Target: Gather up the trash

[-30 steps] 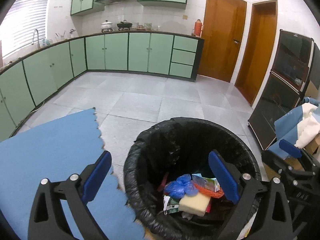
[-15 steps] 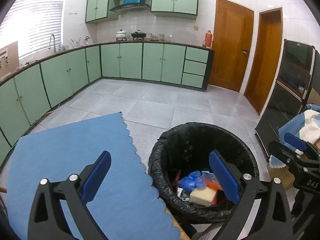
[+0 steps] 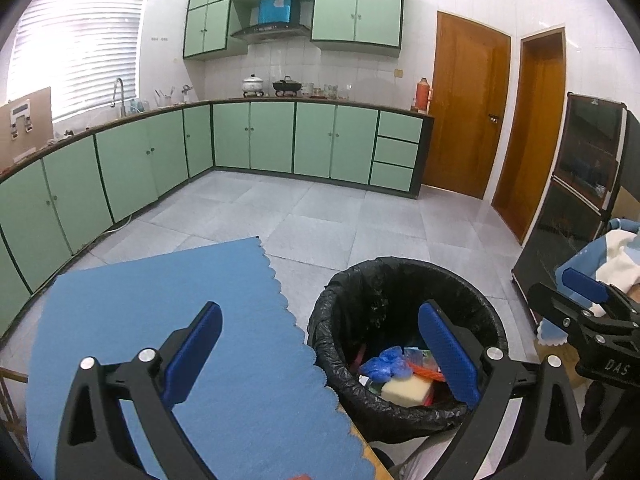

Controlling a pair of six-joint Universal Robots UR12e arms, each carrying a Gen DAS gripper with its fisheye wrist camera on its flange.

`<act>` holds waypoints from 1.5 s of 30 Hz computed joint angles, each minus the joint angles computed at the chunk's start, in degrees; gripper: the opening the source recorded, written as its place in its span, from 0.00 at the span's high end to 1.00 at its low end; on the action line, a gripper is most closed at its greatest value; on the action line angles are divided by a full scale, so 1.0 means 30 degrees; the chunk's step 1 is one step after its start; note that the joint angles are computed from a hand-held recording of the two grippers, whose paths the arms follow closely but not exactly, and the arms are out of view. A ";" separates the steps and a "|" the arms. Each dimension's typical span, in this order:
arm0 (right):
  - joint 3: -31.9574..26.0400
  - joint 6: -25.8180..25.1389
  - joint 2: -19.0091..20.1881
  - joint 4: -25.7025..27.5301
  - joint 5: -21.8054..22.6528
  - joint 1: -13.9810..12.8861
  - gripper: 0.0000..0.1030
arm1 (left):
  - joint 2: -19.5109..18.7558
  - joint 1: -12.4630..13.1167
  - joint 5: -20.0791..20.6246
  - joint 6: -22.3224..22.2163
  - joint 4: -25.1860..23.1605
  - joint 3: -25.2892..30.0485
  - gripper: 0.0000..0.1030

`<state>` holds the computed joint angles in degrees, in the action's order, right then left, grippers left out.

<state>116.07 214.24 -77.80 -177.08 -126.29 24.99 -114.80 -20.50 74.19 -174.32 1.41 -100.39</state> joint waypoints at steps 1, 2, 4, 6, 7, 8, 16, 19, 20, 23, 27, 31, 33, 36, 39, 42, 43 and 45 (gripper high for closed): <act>-0.0025 -0.0036 0.0014 -0.0014 0.0001 0.0011 0.06 | 0.0011 -0.0005 0.0025 -0.0014 0.0040 -0.0008 0.06; -0.0067 -0.0132 0.0025 -0.0024 -0.0004 0.0044 0.06 | 0.0046 0.0017 0.0037 -0.0020 0.0113 -0.0050 0.06; -0.0128 -0.0283 0.0054 -0.0046 -0.0039 0.0104 0.06 | 0.0106 0.0045 0.0091 -0.0084 0.0260 -0.0126 0.06; -0.0181 -0.0391 0.0072 -0.0075 -0.0005 0.0146 0.06 | 0.0189 0.0101 0.0057 -0.0152 0.0329 -0.0224 0.06; -0.0171 -0.0411 0.0057 -0.0071 0.0002 0.0146 0.06 | 0.0208 0.0119 0.0058 -0.0153 0.0337 -0.0240 0.06; -0.0191 -0.0458 0.0059 -0.0081 0.0014 0.0156 0.06 | 0.0229 0.0136 0.0064 -0.0155 0.0371 -0.0272 0.06; -0.0392 -0.0833 0.0186 -0.0229 0.0042 0.0288 0.06 | 0.0390 0.0262 0.0079 -0.0211 0.0493 -0.0469 0.06; -0.0426 -0.0890 0.0187 -0.0278 0.0103 0.0286 0.06 | 0.0421 0.0285 0.0103 -0.0263 0.0532 -0.0495 0.06; -0.0435 -0.0896 0.0197 -0.0291 0.0100 0.0299 0.06 | 0.0439 0.0281 0.0109 -0.0265 0.0549 -0.0519 0.06; -0.0528 -0.0943 0.0273 -0.0291 0.0076 0.0343 0.06 | 0.0463 0.0292 0.0133 -0.0204 0.0570 -0.0551 0.06; -0.0526 -0.0958 0.0297 -0.0369 0.0061 0.0354 0.06 | 0.0520 0.0300 0.0157 -0.0143 0.0563 -0.0600 0.06; -0.0551 -0.0971 0.0320 -0.0381 0.0028 0.0374 0.06 | 0.0532 0.0300 0.0177 -0.0140 0.0578 -0.0617 0.06; -0.0566 -0.0953 0.0332 -0.0372 0.0006 0.0385 0.06 | 0.0519 0.0299 0.0164 -0.0139 0.0564 -0.0597 0.06; -0.0554 -0.0959 0.0320 -0.0413 0.0007 0.0390 0.06 | 0.0518 0.0304 0.0158 -0.0130 0.0568 -0.0598 0.06; -0.0580 -0.0988 0.0342 -0.0487 -0.0064 0.0445 0.06 | 0.0546 0.0318 0.0170 -0.0147 0.0612 -0.0632 0.06; -0.0568 -0.0953 0.0336 -0.0540 -0.0125 0.0505 0.06 | 0.0606 0.0352 0.0183 -0.0116 0.0656 -0.0686 0.06; -0.0582 -0.0908 0.0346 -0.0518 -0.0121 0.0510 0.06 | 0.0611 0.0350 0.0194 -0.0127 0.0647 -0.0680 0.06; -0.0567 -0.0959 0.0342 -0.0605 -0.0125 0.0523 0.06 | 0.0617 0.0346 0.0213 -0.0103 0.0683 -0.0700 0.06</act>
